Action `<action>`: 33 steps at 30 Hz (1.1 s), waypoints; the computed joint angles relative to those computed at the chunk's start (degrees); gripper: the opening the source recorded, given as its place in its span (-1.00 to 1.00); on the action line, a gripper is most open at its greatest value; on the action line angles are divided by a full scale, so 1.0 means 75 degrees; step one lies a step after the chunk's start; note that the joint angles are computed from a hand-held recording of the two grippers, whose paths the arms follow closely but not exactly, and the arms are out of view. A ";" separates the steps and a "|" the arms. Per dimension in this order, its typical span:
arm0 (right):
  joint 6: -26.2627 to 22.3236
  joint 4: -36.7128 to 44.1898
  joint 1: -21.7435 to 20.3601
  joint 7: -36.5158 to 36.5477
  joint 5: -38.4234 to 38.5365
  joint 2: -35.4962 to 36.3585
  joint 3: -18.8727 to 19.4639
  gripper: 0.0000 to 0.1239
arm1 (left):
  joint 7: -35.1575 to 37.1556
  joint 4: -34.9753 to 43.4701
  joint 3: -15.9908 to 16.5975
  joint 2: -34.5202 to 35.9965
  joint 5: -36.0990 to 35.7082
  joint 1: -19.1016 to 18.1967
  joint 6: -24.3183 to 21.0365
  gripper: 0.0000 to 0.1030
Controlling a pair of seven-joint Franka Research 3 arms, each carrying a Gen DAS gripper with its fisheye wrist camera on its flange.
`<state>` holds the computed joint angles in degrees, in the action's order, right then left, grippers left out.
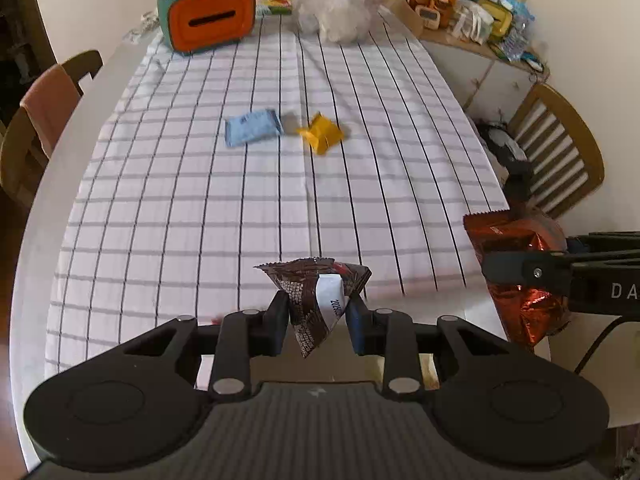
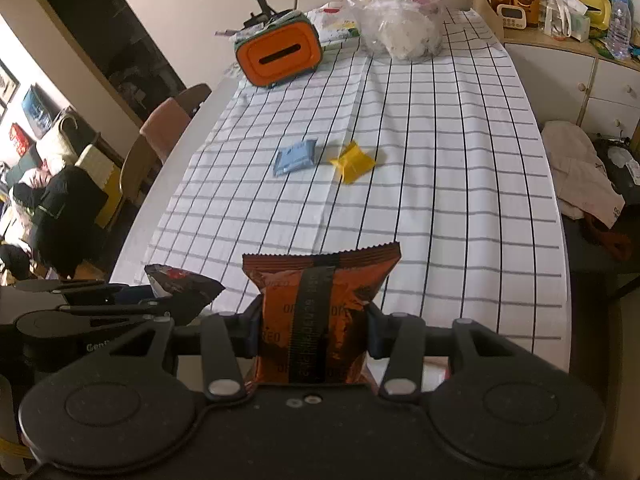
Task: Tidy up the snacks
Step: 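Carry chip bag and brown candy over the white box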
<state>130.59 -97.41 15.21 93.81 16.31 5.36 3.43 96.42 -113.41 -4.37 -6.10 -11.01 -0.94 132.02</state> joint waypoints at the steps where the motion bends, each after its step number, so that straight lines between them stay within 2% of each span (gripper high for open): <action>1: 0.0024 -0.0153 0.0005 -0.0023 0.0021 -0.0099 0.0007 -0.26 | -0.0010 -0.0111 -0.0010 -0.0084 0.0018 -0.0005 -0.0024 -0.43; 8: 0.0259 -0.1191 0.0061 -0.0204 0.0132 -0.0650 0.0062 -0.26 | -0.0184 -0.0766 -0.0029 -0.0463 0.0210 -0.0115 -0.0171 -0.43; 15: 0.0180 -0.1768 0.0123 -0.0249 0.0056 -0.0848 0.0112 -0.26 | -0.0371 -0.1056 -0.0072 -0.0505 0.0566 -0.0214 -0.0386 -0.43; 25: 0.0035 -0.1917 0.0269 -0.0269 -0.0542 -0.0676 0.0192 -0.26 | -0.0702 -0.0653 -0.0245 0.0054 0.1231 -0.0281 -0.0941 -0.43; 33: -0.0037 -0.1824 0.0360 -0.0089 -0.0916 -0.0477 0.0201 -0.25 | -0.0800 -0.0374 -0.0321 0.0475 0.1431 -0.0271 -0.1104 -0.42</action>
<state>130.31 -111.09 17.92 93.15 9.44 1.79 4.93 90.41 -116.21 -6.78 -2.53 -0.27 -2.98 123.74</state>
